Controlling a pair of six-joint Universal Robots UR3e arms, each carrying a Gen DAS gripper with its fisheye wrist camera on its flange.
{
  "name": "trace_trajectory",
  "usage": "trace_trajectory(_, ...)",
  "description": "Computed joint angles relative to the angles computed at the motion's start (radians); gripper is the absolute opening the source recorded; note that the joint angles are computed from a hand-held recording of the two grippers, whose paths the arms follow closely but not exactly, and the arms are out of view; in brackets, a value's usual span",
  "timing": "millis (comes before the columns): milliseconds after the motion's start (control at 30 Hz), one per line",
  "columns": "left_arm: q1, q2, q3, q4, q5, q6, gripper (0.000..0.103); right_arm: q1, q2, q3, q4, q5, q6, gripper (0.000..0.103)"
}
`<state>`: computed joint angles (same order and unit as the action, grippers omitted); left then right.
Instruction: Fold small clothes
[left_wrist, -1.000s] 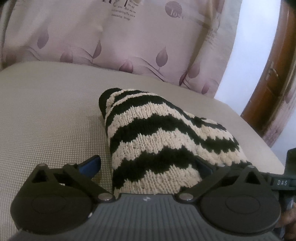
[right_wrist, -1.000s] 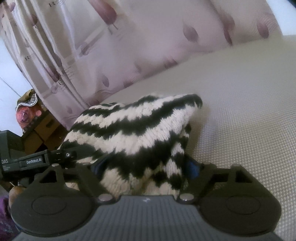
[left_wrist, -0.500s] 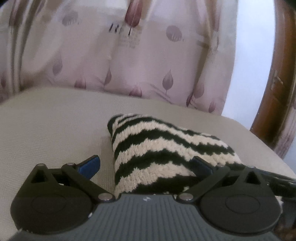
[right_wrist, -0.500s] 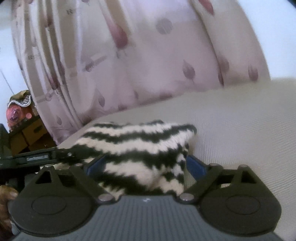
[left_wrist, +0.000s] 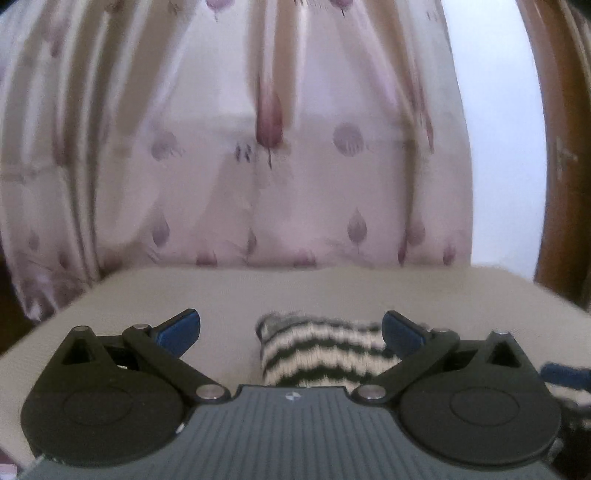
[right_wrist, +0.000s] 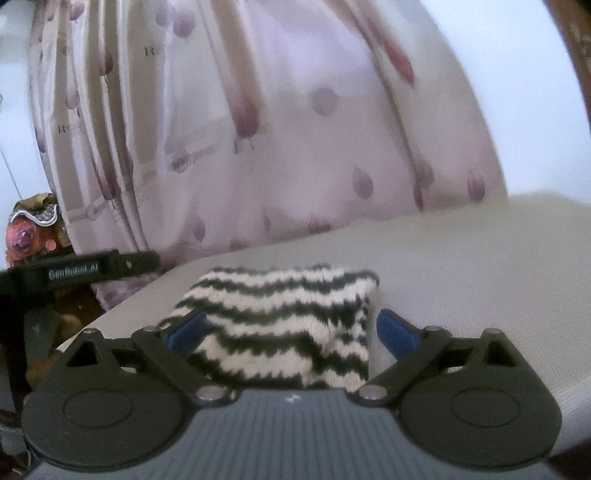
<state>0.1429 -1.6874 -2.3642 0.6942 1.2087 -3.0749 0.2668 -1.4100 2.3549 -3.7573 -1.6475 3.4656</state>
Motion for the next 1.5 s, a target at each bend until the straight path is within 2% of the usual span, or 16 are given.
trace_trajectory(33, 0.015, 0.026, -0.017, 0.015, -0.019, -0.022, 0.103, 0.014, -0.013, -0.003, 0.004, -0.023, -0.005, 0.100)
trace_trajectory(133, 0.057, 0.143, -0.030, -0.085, -0.084, -0.061, 0.103, 0.037, -0.064, -0.009, 0.033, -0.059, -0.012, 0.103)
trace_trajectory(233, 0.035, 0.166, -0.029, -0.049, -0.023, -0.118, 0.103, 0.035, -0.115, -0.014, 0.067, -0.049, -0.006, 0.103)
trace_trajectory(400, 0.078, 0.242, -0.027, -0.128, -0.088, -0.163, 0.103, 0.057, -0.159, -0.042, 0.128, -0.057, -0.034, 0.103)
trace_trajectory(600, 0.071, 0.264, -0.030, -0.174, -0.094, -0.110, 0.103, 0.157, -0.121, -0.104, 0.143, -0.185, -0.119, 0.103)
trace_trajectory(667, 0.080, 0.258, -0.045, -0.149, -0.108, -0.108, 0.103, 0.165, -0.117, -0.108, 0.139, -0.193, -0.134, 0.103)
trace_trajectory(767, 0.131, 0.265, -0.077, -0.130, -0.193, -0.117, 0.103, 0.166, -0.116, -0.107, 0.137, -0.196, -0.129, 0.103)
trace_trajectory(900, 0.133, 0.241, -0.071, -0.145, -0.201, -0.106, 0.103, 0.161, -0.122, -0.103, 0.155, -0.195, -0.110, 0.103)
trace_trajectory(1033, 0.150, 0.239, -0.061, -0.245, -0.242, -0.065, 0.103, 0.155, -0.125, -0.097, 0.174, -0.186, -0.093, 0.103)
trace_trajectory(1200, 0.102, 0.163, -0.065, -0.180, -0.157, -0.044, 0.103, 0.149, -0.121, -0.091, 0.187, -0.175, -0.080, 0.103)
trace_trajectory(1500, 0.083, 0.087, -0.065, -0.119, -0.108, -0.038, 0.103, 0.178, -0.085, -0.132, 0.214, -0.247, -0.087, 0.103)
